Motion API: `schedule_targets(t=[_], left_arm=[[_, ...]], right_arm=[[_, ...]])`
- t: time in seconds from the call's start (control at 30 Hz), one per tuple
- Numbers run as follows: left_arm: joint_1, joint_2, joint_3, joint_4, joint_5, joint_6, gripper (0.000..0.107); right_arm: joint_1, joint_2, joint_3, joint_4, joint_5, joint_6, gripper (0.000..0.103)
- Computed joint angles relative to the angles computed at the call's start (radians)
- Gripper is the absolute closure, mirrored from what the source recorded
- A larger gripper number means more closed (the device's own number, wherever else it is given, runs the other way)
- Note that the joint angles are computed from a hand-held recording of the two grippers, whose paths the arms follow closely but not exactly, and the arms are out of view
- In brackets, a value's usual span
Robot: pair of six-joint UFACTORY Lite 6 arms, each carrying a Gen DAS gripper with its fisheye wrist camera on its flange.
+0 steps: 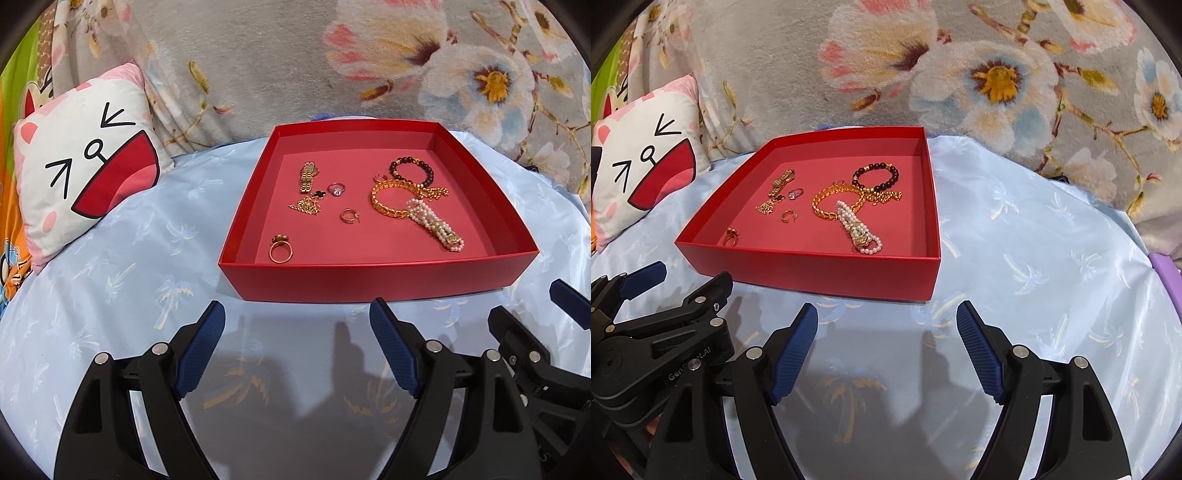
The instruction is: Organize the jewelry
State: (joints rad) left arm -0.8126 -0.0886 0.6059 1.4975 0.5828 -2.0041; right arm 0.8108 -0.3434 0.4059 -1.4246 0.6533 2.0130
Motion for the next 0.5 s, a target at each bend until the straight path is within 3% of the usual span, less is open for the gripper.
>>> schedule_targets(t=[0.5], left_arm=[[-0.02,0.025,0.021,-0.003,0.066,0.007,0.029]], right_arm=[[-0.01,0.025,0.019,-0.013,0.004,0.008,0.026]])
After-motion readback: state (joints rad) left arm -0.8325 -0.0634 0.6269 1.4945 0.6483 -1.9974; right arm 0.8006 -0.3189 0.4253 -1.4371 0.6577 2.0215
